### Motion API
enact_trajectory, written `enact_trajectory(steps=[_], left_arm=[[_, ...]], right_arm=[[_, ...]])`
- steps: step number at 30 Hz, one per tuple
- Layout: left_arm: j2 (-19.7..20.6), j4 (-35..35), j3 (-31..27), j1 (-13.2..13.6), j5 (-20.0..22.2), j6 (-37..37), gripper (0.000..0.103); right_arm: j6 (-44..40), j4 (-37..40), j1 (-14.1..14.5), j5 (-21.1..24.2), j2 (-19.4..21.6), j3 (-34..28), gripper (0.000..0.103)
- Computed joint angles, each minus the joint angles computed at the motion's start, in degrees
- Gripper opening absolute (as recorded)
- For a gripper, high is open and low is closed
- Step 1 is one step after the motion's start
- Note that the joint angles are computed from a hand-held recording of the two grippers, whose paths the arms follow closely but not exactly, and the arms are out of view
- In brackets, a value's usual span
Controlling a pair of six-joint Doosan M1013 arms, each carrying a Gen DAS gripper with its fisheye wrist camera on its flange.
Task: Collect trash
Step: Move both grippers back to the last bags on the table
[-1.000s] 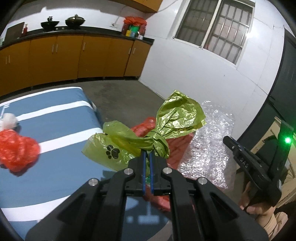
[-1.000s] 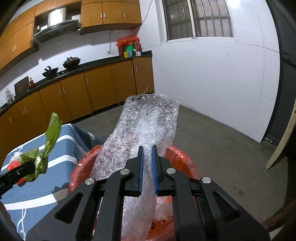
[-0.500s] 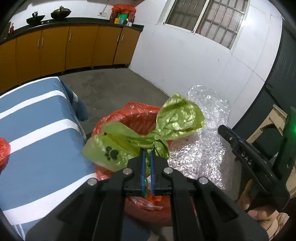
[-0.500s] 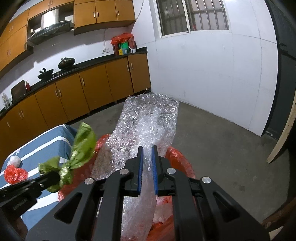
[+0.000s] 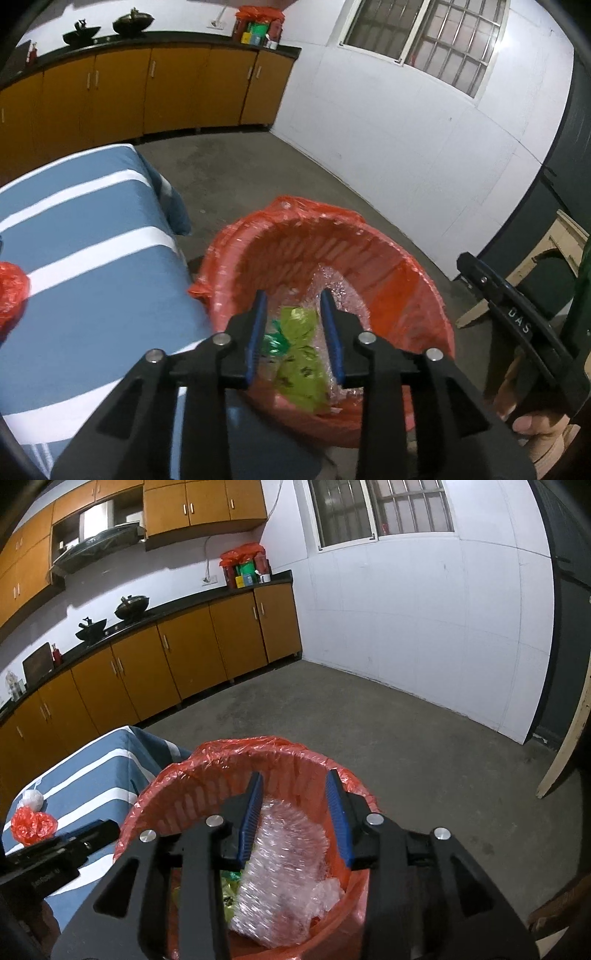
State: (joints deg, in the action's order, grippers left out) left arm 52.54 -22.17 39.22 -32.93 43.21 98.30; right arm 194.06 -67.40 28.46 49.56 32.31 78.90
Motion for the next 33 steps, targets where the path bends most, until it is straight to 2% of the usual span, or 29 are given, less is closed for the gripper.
enact_trajectory(steps=[4,8,10,15,19,22,26,29,33], left_arm=[[-2.2,3.7,3.7,0.3,-3.7,-1.6,0.042],[-4.7,9.1,8.0,0.8,-7.9,-4.9,0.052],[-6.2,12.9,10.6,1.2,-10.5,-7.4,0.056],[-10.1,28.4,17.8,2.6,-16.6,-20.7,0.065],[-12.4,38.6,21.7,4.7,-17.7,-32.1,0.073],[-14.2,48.1,24.5,6.4,-17.6,-43.3,0.077],[-16.4,61.1,27.9,8.6,-16.1,-59.6,0.080],[-17.8,67.3,30.0,10.1,-14.6,-68.2,0.081],[-19.2,72.6,31.9,11.5,-12.7,-76.5,0.083]], right_arm=[[-1.7,-0.1,0.3,-0.1,0.4,-0.8,0.038],[-3.0,-0.8,0.9,-1.4,1.1,-2.4,0.054],[-4.4,-0.9,1.2,-2.7,1.5,-3.4,0.057],[-11.7,1.3,1.9,-7.5,3.8,-8.0,0.063],[-19.8,5.5,2.5,-12.2,6.5,-13.1,0.071],[-28.2,11.6,3.0,-16.1,9.3,-18.2,0.079],[-45.0,24.7,3.6,-19.8,13.9,-26.8,0.089],[-57.5,34.6,4.0,-18.8,18.0,-34.4,0.091],[-69.9,45.6,4.3,-13.8,24.4,-46.1,0.091]])
